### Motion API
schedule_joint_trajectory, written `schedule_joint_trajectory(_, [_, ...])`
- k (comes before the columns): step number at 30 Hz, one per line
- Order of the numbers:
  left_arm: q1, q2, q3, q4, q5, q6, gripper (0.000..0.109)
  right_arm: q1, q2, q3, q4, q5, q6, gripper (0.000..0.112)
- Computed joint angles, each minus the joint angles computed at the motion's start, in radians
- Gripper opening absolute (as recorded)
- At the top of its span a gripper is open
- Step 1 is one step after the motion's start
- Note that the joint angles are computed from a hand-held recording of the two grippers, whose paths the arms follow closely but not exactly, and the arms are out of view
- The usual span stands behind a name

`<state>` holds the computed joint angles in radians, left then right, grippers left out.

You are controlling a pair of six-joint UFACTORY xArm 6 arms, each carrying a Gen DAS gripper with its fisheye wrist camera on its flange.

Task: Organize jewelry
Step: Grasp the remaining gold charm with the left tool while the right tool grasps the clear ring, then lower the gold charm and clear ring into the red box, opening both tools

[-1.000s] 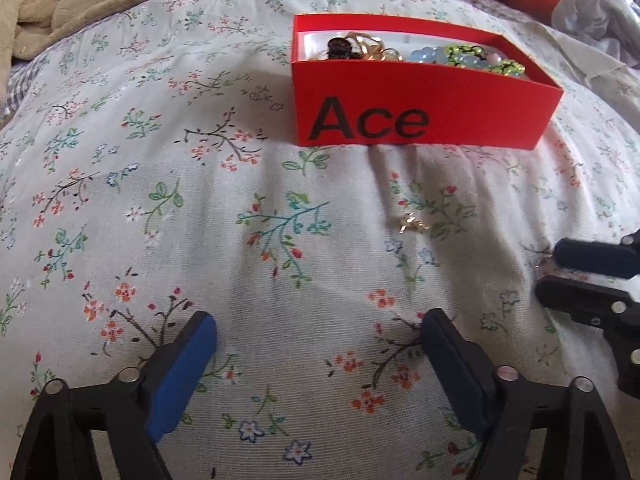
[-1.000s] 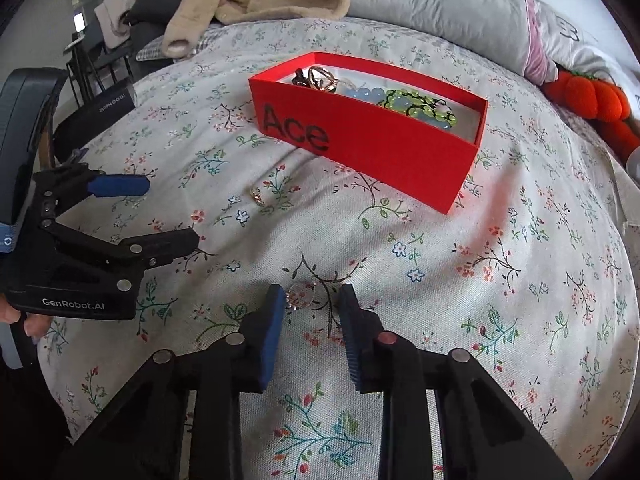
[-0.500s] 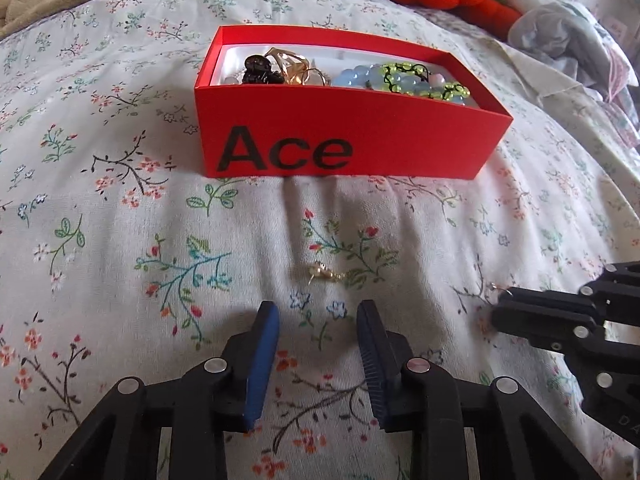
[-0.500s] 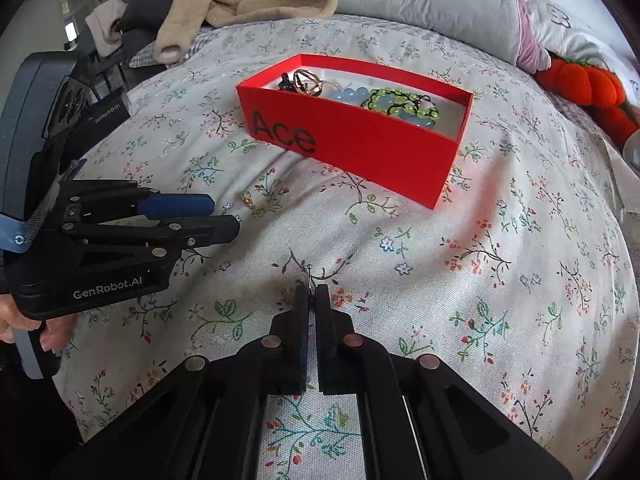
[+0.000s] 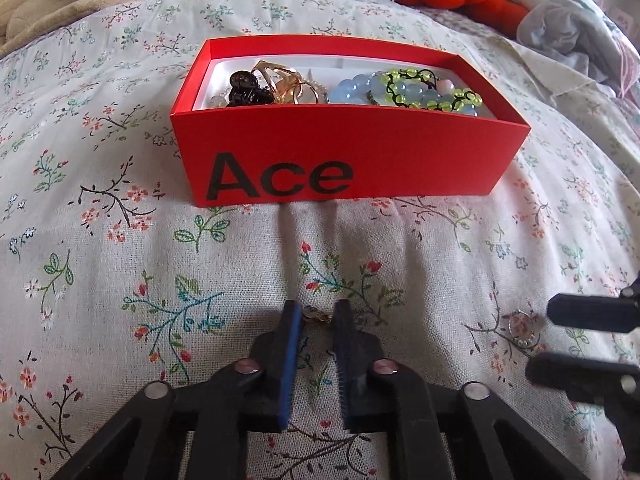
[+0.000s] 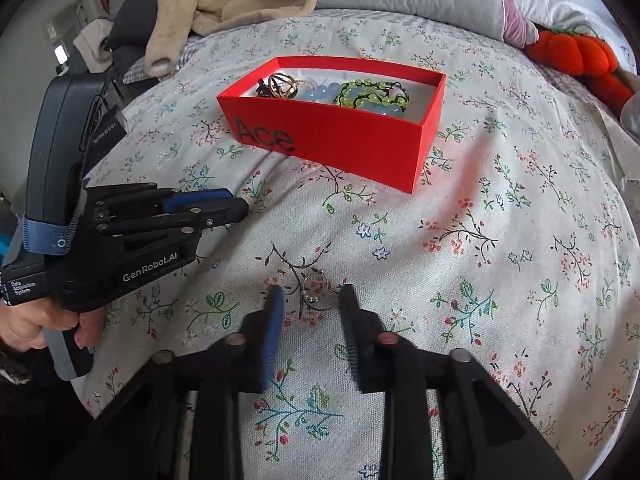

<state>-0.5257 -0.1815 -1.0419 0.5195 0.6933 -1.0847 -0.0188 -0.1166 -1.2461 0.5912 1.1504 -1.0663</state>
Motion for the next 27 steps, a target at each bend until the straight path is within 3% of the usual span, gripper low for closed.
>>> schedule_joint_trajectory(8, [0.000, -0.025, 0.021, -0.019, -0.010, 0.006, 0.009, 0.025, -0.025, 0.036, -0.037, -0.019, 0.002, 0.049])
schedule_joint_trajectory(17, [-0.004, -0.072, 0.053, -0.033, 0.015, 0.000, 0.009, 0.090, -0.053, 0.105, -0.097, -0.170, 0.020, 0.048])
schedule_joint_trajectory(19, [0.000, -0.082, 0.060, -0.046, 0.017, 0.000, 0.009, 0.102, -0.051, 0.109, -0.116, -0.190, 0.041, 0.044])
schedule_joint_trajectory(23, [0.004, -0.095, 0.068, -0.069, 0.021, -0.005, 0.009, 0.112, -0.060, 0.119, -0.130, -0.198, 0.059, 0.023])
schedule_joint_trajectory(27, [0.000, -0.101, 0.065, -0.075, 0.037, -0.009, 0.009, 0.120, -0.065, 0.125, -0.141, -0.207, 0.067, 0.016])
